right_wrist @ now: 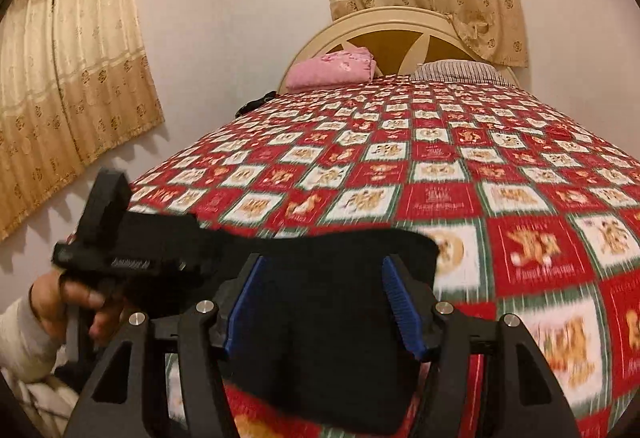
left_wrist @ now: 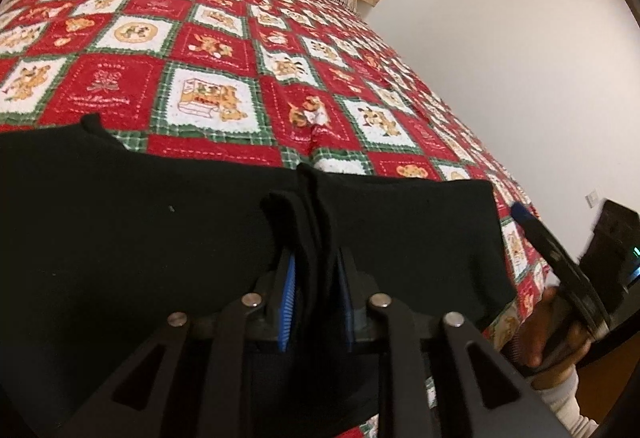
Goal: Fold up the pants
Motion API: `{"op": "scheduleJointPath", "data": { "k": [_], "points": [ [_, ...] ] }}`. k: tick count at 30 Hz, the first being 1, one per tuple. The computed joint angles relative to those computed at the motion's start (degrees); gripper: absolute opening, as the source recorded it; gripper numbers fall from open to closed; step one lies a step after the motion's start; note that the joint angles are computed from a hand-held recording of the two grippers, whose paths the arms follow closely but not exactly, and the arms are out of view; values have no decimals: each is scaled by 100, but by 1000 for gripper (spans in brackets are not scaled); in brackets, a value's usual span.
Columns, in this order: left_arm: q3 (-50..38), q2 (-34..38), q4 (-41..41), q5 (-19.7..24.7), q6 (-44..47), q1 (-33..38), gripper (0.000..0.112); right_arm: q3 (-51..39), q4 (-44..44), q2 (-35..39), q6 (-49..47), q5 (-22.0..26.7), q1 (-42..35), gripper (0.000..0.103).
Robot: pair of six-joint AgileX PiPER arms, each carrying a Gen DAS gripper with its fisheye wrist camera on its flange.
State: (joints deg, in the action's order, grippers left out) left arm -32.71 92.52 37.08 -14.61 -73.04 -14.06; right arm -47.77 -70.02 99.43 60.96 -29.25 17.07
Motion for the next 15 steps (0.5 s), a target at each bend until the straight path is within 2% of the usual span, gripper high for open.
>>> {"op": "scheduleJointPath", "data": {
  "k": [2,4,6,9,11,13,15],
  "points": [
    [0,-14,-163,26,193,-77,15,-208,167,245,73,203,81,62],
    [6,-38,-454,72,479,-147,14,-168,228,362,119,79,25,62],
    [31,-80,-408,64,399,-134,13,-59,352,331,-69,15,-5,62],
    [200,-304,359,-249,-461,88,13,300,777,107,-576,-471,-204,62],
    [197,-470,559,-135,-653,108,13,354,726,44,-515,-713,-285,63],
    [171,-549,541,3,-589,111,13,184,429,118,-214,-551,-183,69],
    [146,-515,580,128,-639,172,13,28,510,259,-206,73,98,70]
  ]
}}
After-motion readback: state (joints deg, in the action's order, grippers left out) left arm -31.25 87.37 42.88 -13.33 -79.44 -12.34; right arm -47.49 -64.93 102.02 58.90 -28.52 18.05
